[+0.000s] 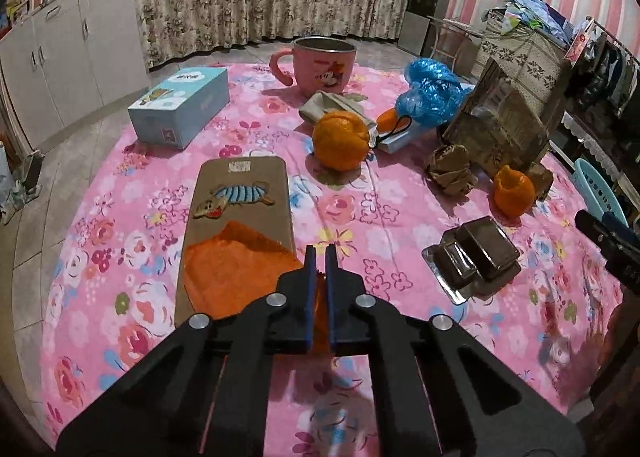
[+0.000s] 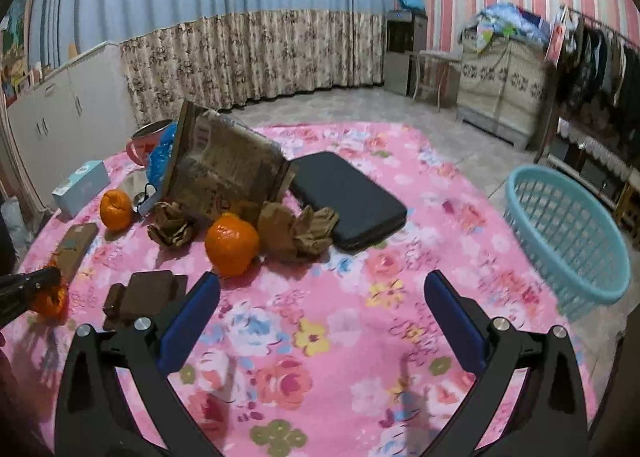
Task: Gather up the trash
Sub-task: 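Grasp the dark brown tray with the right gripper while the left gripper holds the mesh bag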
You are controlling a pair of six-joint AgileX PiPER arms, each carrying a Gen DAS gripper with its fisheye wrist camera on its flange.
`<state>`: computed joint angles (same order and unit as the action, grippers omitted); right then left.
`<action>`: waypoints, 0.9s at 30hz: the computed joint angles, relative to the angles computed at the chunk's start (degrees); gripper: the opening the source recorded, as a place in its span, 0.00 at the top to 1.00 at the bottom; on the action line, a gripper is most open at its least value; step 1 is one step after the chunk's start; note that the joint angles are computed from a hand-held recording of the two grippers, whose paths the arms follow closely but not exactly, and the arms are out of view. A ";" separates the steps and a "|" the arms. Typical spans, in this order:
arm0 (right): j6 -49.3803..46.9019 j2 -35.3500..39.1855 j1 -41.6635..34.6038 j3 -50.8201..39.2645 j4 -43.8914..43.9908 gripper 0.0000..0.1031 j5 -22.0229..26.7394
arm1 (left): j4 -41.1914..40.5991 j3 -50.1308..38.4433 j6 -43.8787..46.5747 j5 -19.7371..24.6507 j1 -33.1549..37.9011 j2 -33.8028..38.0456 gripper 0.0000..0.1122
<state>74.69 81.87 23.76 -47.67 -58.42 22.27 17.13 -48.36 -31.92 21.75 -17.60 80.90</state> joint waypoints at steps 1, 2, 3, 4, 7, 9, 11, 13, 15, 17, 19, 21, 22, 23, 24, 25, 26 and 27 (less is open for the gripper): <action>-0.40 0.08 0.17 -0.08 0.24 0.03 -0.04 | -1.61 -0.36 1.89 0.16 0.58 -0.09 0.98; -1.02 0.35 1.22 -0.55 0.89 0.03 0.24 | -1.98 -0.76 2.56 0.51 0.73 -0.23 0.98; -1.21 0.45 1.83 -0.68 1.15 0.03 0.25 | -0.22 -1.36 1.52 1.20 0.42 -0.54 0.99; -1.56 0.74 2.75 -1.10 1.67 0.03 0.33 | 0.61 -1.58 1.30 1.48 0.50 -0.82 0.99; -2.96 2.93 6.67 -3.58 3.35 0.03 1.72 | 2.26 -2.53 2.09 2.44 0.86 -1.89 0.99; -3.01 5.62 10.09 -5.78 3.05 0.03 2.98 | 4.78 -2.86 1.41 2.58 1.37 -2.16 0.99; -4.74 7.93 12.32 -7.72 4.33 0.03 4.08 | 0.94 -2.55 6.01 1.59 3.58 -2.63 0.99; -7.33 10.44 14.29 -9.81 6.26 0.04 4.70 | -5.15 -2.16 11.78 1.11 6.02 -2.81 0.99; -9.53 11.78 14.68 -10.91 8.14 0.04 5.18 | -8.82 -1.76 15.63 1.08 7.72 -3.10 0.99; -15.58 12.83 13.79 -12.15 14.24 0.08 4.36 | -8.89 -1.23 15.92 0.66 8.21 -3.15 0.99; -22.22 14.08 12.56 -13.47 21.36 0.20 3.99 | -11.49 -0.71 18.53 0.38 8.89 -3.40 0.99; -24.92 14.60 11.70 -13.79 25.12 0.23 3.42 | -10.50 -0.41 17.87 0.34 8.50 -3.58 0.99; -26.21 14.17 11.06 -13.14 26.54 0.25 2.63 | -8.64 -0.21 16.47 0.16 8.02 -3.70 0.99; -26.99 14.16 11.02 -13.24 27.31 0.28 2.35 | -7.88 -0.18 15.87 0.25 7.75 -3.89 0.99; -27.09 14.20 10.99 -13.25 27.05 0.30 2.13 | -8.56 -0.12 16.57 0.25 7.78 -4.07 0.99; -27.28 14.31 11.30 -13.53 26.85 0.34 2.10 | -9.44 0.10 17.44 0.08 7.95 -4.17 0.99; -28.93 14.42 11.20 -13.75 28.06 0.37 1.90 | -9.88 0.22 17.84 0.01 8.04 -4.16 0.99; -30.11 14.69 11.16 -14.07 28.97 0.40 1.86 | -9.91 0.23 17.81 0.05 8.03 -4.03 0.99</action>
